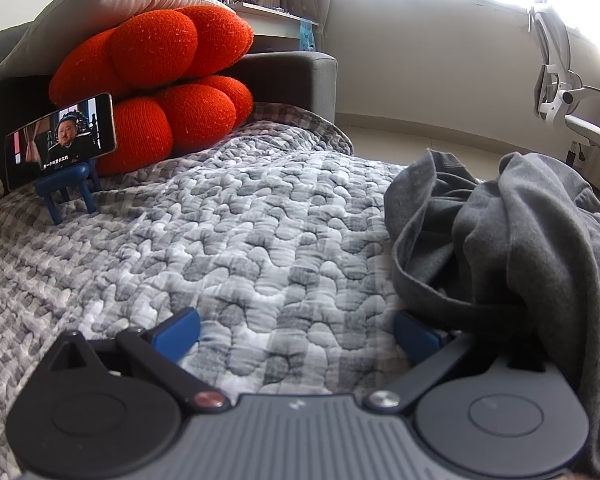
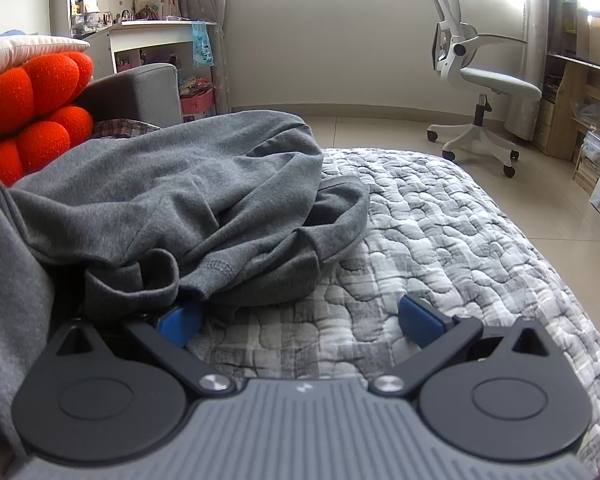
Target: Fold clothes
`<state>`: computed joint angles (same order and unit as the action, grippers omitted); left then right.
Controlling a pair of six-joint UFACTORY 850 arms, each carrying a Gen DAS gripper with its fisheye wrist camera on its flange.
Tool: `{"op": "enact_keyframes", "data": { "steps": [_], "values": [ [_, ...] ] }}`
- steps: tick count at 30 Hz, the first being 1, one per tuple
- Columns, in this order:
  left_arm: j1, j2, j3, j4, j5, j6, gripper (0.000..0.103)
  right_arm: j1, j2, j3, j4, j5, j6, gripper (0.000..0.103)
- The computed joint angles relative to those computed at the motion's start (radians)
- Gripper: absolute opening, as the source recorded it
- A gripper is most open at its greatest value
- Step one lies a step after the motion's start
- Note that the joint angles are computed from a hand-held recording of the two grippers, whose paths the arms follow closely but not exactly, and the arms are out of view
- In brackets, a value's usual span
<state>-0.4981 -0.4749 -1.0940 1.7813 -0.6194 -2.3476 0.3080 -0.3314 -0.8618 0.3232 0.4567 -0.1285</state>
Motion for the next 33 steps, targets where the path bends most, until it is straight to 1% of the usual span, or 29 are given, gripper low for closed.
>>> {"op": "enact_keyframes", "data": {
  "steps": [8, 13, 33],
  "values": [
    [-0.001, 0.006, 0.009, 0.013, -0.009, -0.011, 0.103, 0.005, 0.004, 0.006, 0.02, 0.007, -0.021, 0.103],
    [-0.009, -0.007, -0.01, -0.026, -0.025, 0.039, 0.103, 0.002, 0.003, 0.007, 0.006, 0.009, -0.005, 0.103],
    [-0.012, -0.008, -0.01, -0.032, -0.031, 0.039, 0.103, 0.002, -0.003, 0.001, 0.003, 0.008, -0.001, 0.103]
  ]
}}
